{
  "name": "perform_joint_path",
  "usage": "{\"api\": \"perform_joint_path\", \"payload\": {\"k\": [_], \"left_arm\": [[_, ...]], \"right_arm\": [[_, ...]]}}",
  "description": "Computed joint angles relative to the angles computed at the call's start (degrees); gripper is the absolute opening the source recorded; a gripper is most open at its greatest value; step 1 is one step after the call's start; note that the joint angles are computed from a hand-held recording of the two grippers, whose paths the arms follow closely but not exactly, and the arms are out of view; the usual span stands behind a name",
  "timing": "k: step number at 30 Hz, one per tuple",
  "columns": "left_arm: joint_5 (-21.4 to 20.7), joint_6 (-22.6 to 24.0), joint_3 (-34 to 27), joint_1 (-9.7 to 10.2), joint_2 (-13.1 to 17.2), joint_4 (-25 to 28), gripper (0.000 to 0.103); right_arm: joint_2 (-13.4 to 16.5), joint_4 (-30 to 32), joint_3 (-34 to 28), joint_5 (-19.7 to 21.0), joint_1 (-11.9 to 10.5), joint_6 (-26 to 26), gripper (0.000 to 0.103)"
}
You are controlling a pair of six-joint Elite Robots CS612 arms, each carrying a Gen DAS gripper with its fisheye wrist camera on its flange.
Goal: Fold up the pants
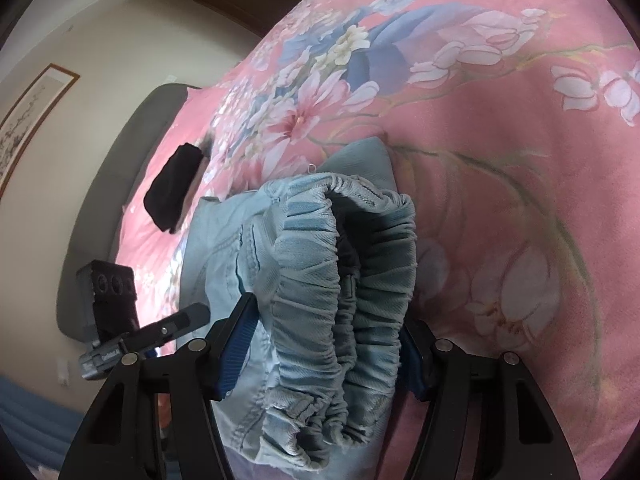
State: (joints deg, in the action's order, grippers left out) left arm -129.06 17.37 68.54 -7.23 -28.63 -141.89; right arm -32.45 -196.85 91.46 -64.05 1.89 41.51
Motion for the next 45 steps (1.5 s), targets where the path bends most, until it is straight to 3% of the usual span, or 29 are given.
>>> {"api": "perform_joint_path", "payload": {"k": [3,6,13,19,30,45], "left_arm": [[2.0,-1.24,0.83,-0.36,-0.37,-2.0,0.077],[5.07,-1.67,2.2,-0.86,-1.09,-4.78,0.067],[6.27,-5.16,2.38,-0.68,-1.09,-7.14,0.045],[8.24,-3.17,4.88,-1.18,-2.56,-11.12,0.032],[9.99,-2.06,6.4,-1.35,-3.95,-20.92,0.031],[14.4,-4.02,-5.35,-1.39,0.99,-20.39,0.031]], "right_arm": [[-0.05,0.17,-0.01,-0.39,0.08,0.11,0.065],[-1.1,2.23,0.47,-3.98,0.87,-2.44,0.059],[-2.3,3.78,0.52,-10.03,2.24,-5.42,0.05],[-3.27,2.93,0.45,-13.69,3.48,-7.77,0.044],[-3.43,-0.56,-2.06,-14.48,4.29,-12.53,0.042],[1.08,3.55,-14.16,-13.72,4.02,-17.1,0.042]]}}
